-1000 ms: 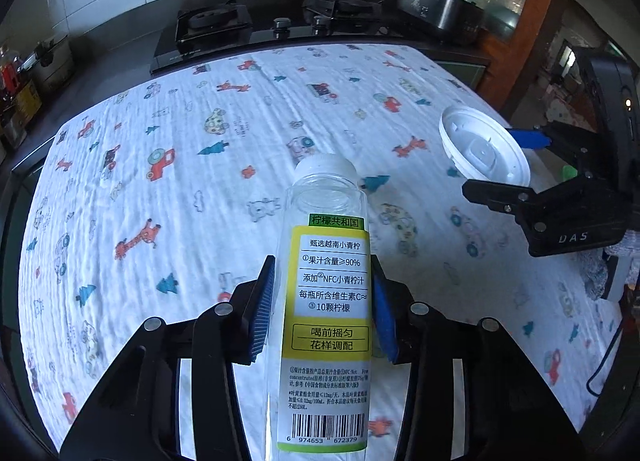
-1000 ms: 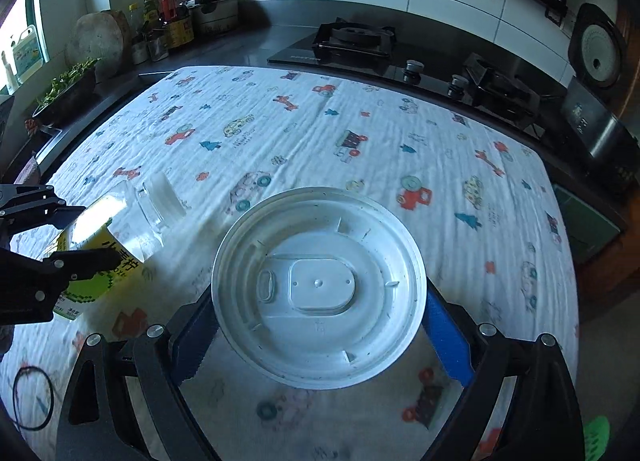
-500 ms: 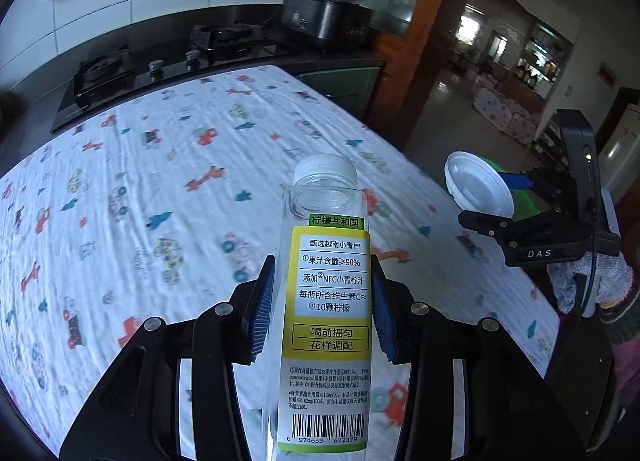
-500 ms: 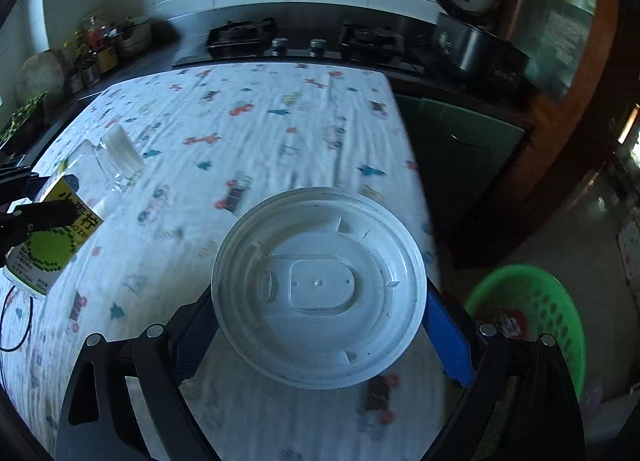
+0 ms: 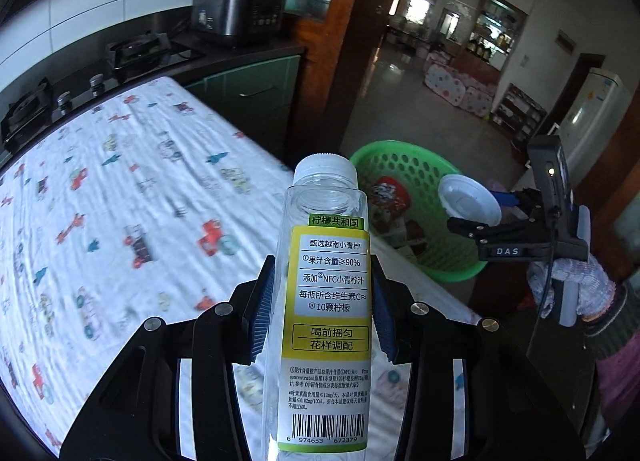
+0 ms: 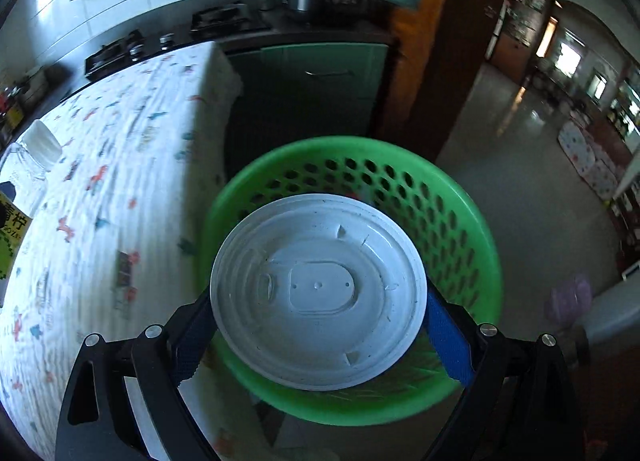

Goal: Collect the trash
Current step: 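Carry the bottle and white lid over the green basket, then open both tools to drop the lid and bottle into the basket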

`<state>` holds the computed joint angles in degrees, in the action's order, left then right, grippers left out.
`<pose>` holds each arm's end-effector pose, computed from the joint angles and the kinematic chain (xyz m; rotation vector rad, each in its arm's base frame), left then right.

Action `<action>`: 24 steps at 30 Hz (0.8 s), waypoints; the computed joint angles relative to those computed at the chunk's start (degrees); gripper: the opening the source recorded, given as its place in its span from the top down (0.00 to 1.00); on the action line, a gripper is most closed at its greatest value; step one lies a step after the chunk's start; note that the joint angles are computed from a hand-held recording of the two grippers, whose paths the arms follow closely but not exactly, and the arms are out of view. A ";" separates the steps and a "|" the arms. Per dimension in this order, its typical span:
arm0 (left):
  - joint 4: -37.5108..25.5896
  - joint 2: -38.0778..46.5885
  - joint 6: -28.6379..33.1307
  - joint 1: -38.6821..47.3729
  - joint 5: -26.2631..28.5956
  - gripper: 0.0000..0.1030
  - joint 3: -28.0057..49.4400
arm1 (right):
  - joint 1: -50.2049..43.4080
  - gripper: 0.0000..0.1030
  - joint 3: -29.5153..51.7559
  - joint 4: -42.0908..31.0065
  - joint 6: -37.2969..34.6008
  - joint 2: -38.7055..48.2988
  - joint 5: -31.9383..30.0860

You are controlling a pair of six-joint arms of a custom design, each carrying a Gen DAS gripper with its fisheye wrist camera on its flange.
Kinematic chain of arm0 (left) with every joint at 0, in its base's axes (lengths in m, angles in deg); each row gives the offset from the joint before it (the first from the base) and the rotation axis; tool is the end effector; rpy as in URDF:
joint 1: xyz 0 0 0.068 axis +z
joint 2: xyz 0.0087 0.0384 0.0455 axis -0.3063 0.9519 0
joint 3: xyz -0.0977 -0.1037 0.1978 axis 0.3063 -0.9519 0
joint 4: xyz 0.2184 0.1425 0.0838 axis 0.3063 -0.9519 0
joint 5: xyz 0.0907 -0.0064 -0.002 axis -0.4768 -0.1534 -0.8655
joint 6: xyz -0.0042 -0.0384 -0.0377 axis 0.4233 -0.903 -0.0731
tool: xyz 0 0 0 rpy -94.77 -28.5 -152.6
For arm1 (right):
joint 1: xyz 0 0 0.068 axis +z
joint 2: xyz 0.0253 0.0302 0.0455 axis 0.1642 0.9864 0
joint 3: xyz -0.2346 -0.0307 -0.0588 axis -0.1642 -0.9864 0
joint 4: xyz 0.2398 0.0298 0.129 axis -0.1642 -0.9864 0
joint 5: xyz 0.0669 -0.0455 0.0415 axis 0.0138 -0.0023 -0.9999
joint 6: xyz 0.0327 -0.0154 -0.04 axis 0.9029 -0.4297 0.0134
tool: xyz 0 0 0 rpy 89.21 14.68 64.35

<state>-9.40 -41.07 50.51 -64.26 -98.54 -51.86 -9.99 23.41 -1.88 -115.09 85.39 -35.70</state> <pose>0.0958 -0.0855 0.1327 0.0419 2.4220 -0.3231 0.2064 -0.0601 0.0946 -0.5629 2.5065 0.0823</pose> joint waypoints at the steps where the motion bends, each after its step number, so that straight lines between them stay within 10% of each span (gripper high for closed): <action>1: 3.58 4.11 -0.11 -0.52 0.03 0.58 0.64 | -1.35 0.13 0.72 0.68 -0.58 1.98 -0.16; 24: 47.77 56.72 0.49 -1.28 5.06 0.58 14.97 | -17.34 0.10 4.33 -2.92 -11.24 6.00 -9.28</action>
<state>38.38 15.65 51.00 -65.53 -93.48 -36.90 -27.32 27.74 -4.80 -126.32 91.38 -44.98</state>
